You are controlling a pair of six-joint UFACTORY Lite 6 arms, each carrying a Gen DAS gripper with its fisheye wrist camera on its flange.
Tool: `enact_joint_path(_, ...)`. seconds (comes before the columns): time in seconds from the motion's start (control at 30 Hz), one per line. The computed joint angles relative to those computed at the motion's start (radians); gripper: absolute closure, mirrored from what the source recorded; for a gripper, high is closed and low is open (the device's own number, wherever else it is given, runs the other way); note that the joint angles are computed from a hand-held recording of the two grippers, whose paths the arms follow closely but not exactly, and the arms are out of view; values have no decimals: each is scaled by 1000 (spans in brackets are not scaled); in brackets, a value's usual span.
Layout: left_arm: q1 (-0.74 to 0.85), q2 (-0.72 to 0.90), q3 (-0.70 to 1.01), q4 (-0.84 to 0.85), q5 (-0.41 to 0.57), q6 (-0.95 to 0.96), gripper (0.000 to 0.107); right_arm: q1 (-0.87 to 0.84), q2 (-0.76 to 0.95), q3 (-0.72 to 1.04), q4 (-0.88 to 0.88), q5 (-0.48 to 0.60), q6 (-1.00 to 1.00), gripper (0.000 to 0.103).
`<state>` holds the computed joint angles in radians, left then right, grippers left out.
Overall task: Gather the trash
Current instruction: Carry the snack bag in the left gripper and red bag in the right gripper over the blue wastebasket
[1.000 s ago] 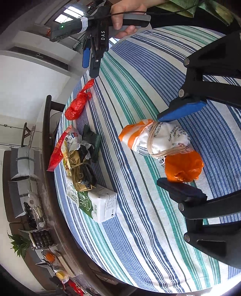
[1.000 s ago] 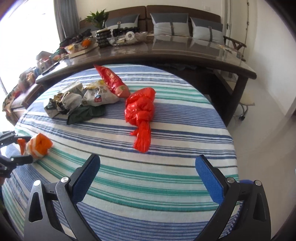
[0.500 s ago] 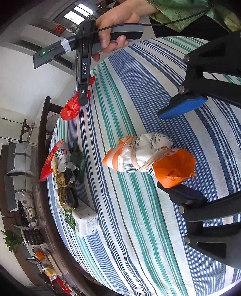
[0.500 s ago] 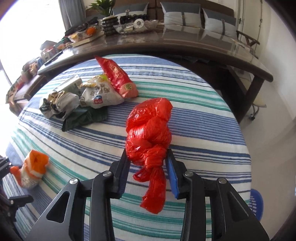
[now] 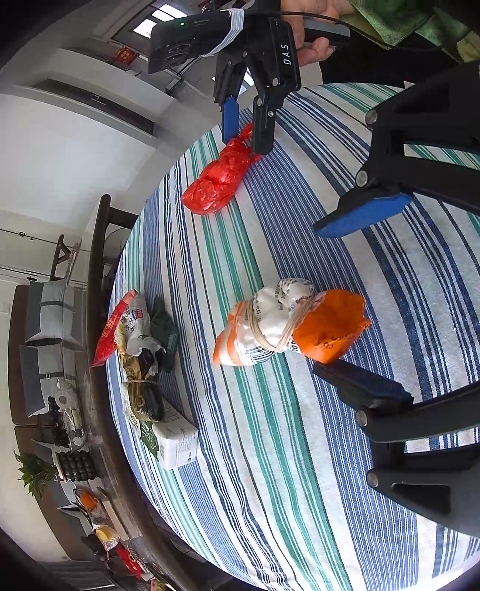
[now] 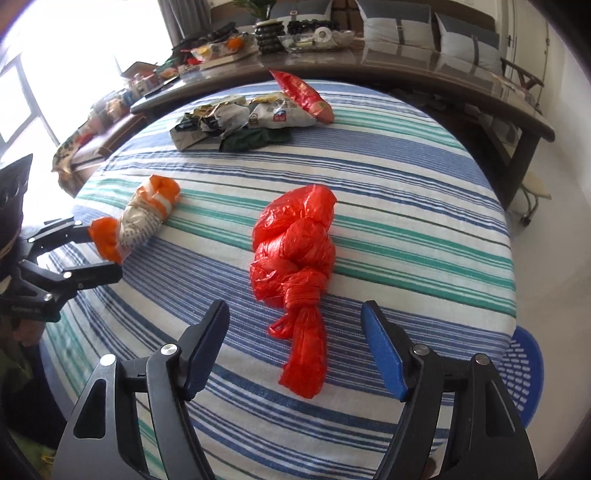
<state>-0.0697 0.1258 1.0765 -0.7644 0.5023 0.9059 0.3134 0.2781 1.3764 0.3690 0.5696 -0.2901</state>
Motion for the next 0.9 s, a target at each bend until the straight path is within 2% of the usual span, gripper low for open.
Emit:
enact_joint_path(0.1, 15, -12, 3, -30, 7, 15, 32, -24, -5, 2, 43, 4, -34, 19)
enact_joint_path(0.2, -5, 24, 41, 1, -15, -40, 32, -22, 9, 35, 50, 4, -28, 17)
enact_joint_path(0.33, -75, 91, 90, 207, -115, -225, 32, 8, 82, 128, -7, 12, 44, 17)
enact_joint_path(0.43, -94, 127, 108, 307, -146, -323, 32, 28, 143, 198, -59, 25, 99, 17)
enact_joint_path(0.53, -88, 138, 117, 320, -159, -346, 32, 36, 190, 258, -108, 46, 147, 18)
enact_joint_path(0.67, -69, 137, 124, 241, -158, -274, 32, 33, 216, 289, -110, 59, 152, 19)
enact_joint_path(0.77, -78, 140, 125, 250, -164, -280, 36, 36, 230, 305, -105, 68, 147, 26)
enact_joint_path(0.8, -81, 142, 126, 246, -161, -274, 49, 37, 234, 307, -107, 71, 149, 34)
enact_joint_path(0.83, -82, 145, 129, 233, -151, -258, 58, 37, 235, 306, -103, 75, 145, 47)
enact_joint_path(0.87, -83, 144, 127, 234, -151, -257, 58, 38, 233, 301, -106, 75, 151, 57)
enact_joint_path(0.9, -85, 137, 121, 230, -157, -250, 58, 37, 227, 294, -103, 74, 152, 57)
